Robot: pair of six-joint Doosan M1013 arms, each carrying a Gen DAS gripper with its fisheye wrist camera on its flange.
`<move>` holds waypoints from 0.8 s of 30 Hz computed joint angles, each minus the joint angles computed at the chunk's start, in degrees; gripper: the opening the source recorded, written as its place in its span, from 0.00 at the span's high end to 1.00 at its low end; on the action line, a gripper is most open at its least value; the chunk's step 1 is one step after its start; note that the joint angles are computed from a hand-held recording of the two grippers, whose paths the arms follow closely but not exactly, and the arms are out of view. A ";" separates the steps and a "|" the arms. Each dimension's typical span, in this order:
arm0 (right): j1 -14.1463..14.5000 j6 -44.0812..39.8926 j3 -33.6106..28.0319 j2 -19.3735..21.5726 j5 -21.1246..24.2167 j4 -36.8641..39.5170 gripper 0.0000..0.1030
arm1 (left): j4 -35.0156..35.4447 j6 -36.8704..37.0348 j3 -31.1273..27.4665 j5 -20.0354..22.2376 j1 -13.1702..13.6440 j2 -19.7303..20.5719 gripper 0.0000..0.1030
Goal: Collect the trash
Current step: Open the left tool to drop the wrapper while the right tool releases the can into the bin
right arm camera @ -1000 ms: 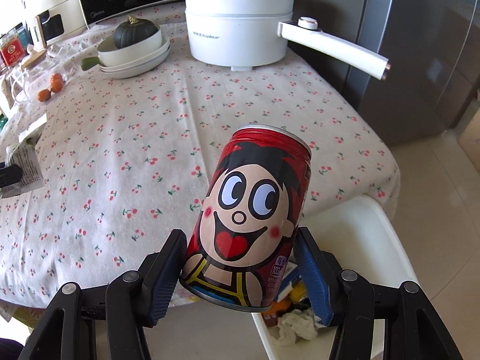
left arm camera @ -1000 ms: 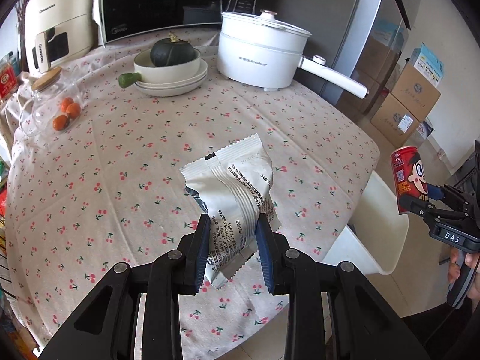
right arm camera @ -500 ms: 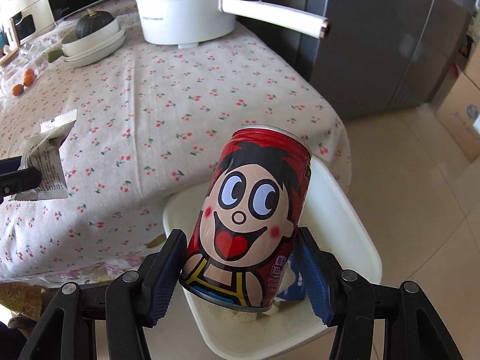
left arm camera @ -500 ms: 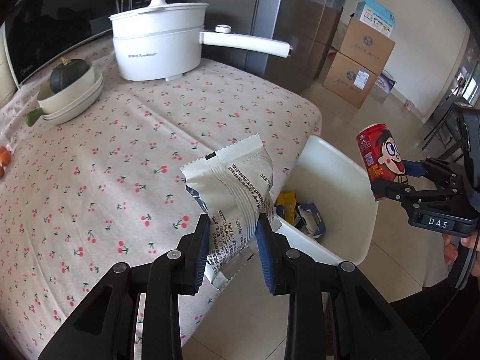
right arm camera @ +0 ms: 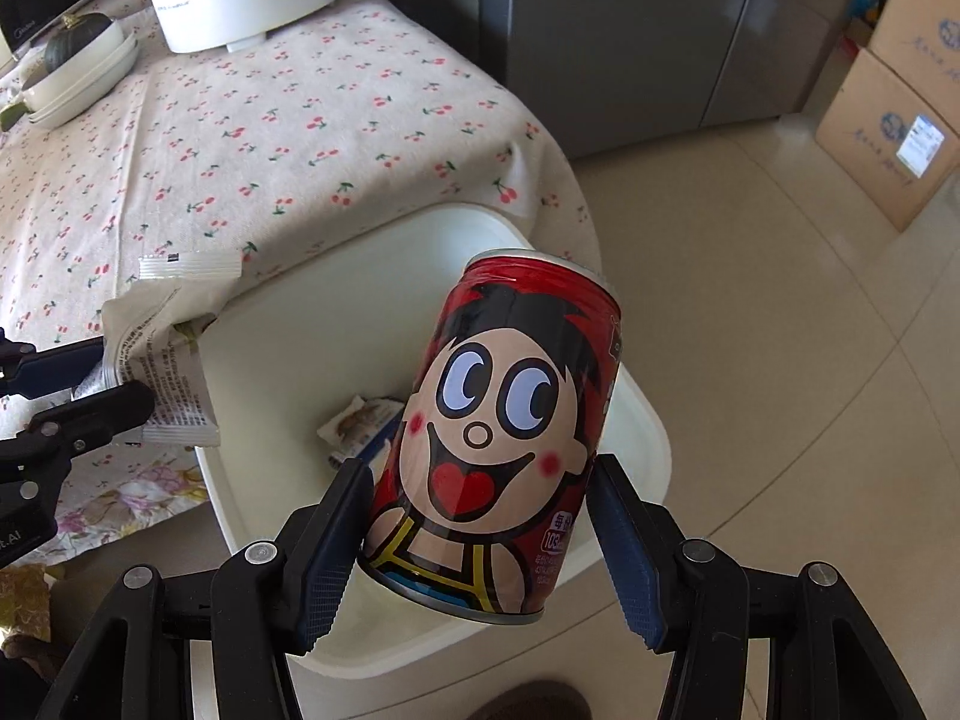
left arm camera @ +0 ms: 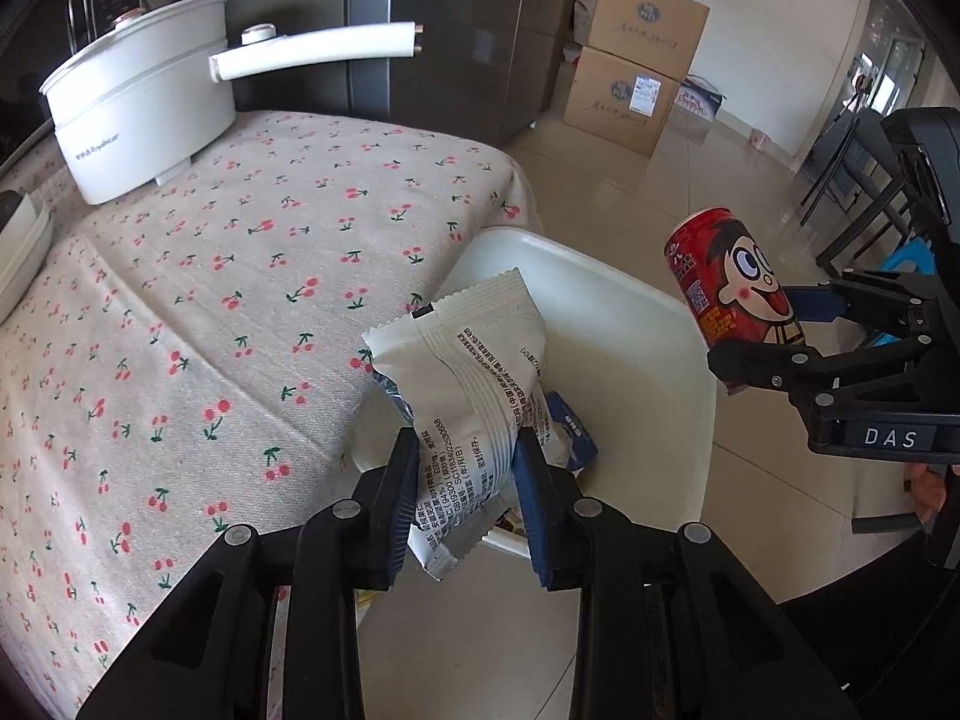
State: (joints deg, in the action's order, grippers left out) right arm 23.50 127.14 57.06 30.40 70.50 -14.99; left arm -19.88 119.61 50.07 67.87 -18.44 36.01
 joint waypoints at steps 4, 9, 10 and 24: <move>-0.37 0.49 0.24 0.04 0.68 0.05 0.38 | -0.20 -0.52 -0.03 -0.93 -0.44 0.47 0.50; -0.58 0.73 0.36 -0.04 0.67 -0.21 0.44 | 5.19 -4.17 -0.17 -2.27 -1.17 0.65 0.18; -0.61 0.62 0.30 -0.02 0.68 -0.14 0.44 | 5.77 -4.38 -0.22 -2.25 -1.19 0.67 0.17; -0.30 0.01 -0.92 0.65 1.23 0.15 0.48 | 9.57 -7.16 0.04 -2.54 -0.16 -0.18 0.15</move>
State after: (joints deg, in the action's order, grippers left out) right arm 23.20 127.15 56.14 31.05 71.72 -14.84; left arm -10.30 112.45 50.11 65.33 -18.60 35.82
